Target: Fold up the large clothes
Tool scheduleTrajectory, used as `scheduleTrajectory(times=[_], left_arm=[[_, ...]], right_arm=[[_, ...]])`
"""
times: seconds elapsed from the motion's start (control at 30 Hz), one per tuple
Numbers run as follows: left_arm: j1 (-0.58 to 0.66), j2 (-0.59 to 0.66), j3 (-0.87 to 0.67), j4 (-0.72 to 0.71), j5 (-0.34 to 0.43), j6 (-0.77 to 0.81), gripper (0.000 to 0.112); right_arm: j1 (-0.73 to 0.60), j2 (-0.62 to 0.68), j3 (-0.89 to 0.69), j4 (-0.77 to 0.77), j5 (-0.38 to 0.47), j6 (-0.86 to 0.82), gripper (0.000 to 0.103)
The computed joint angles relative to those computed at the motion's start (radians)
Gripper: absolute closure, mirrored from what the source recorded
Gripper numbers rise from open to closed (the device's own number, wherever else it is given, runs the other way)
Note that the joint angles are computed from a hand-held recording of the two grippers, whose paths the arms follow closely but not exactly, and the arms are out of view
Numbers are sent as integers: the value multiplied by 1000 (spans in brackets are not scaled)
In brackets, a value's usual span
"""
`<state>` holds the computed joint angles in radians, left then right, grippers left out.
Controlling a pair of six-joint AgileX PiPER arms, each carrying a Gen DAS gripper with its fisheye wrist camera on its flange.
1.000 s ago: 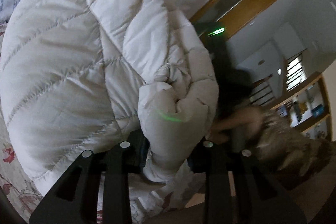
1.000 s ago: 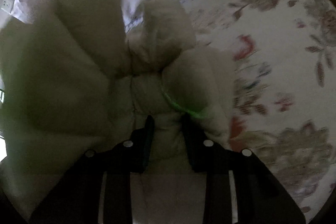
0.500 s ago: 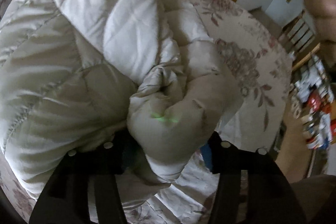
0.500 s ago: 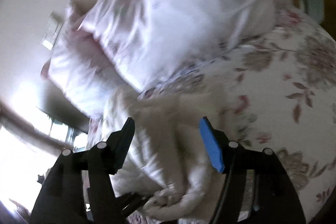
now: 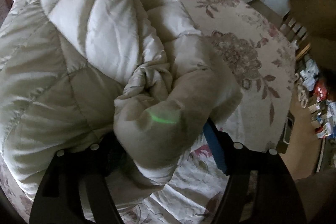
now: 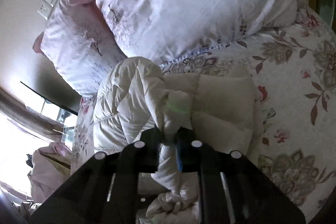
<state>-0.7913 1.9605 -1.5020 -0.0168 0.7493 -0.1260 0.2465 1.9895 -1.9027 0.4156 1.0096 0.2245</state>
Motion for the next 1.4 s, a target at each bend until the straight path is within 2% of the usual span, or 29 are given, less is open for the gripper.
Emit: scheduleTrajectory(times=[0.17, 0.37, 0.43, 0.5, 0.57, 0.67, 0.8, 1.13, 1.4], left_arm=[[85, -113, 94, -194, -46, 125, 41], [271, -224, 105, -395, -35, 199, 41], [313, -219, 64, -356, -36, 131, 41], [318, -195, 4, -202, -26, -6, 42], [315, -146, -83, -47, 25, -143, 43], [318, -76, -180, 33, 98, -220, 43], [319, -21, -245, 43, 146, -229, 43], [321, 13, -271, 23, 161, -196, 42], [327, 40, -315, -9, 186, -158, 42]], right_arm=[[-32, -18, 61, 36, -28, -16, 94], [-57, -28, 100, 68, -41, -26, 93], [-61, -19, 102, 73, -37, -27, 92], [-59, -11, 101, 62, -34, -16, 92], [-57, -6, 103, 54, -33, -6, 91], [-57, -1, 110, 47, -36, 8, 90], [-53, 5, 104, 32, -34, 26, 90], [-47, 1, 96, -32, -38, 84, 91], [-30, -8, 89, -155, -24, 168, 91]])
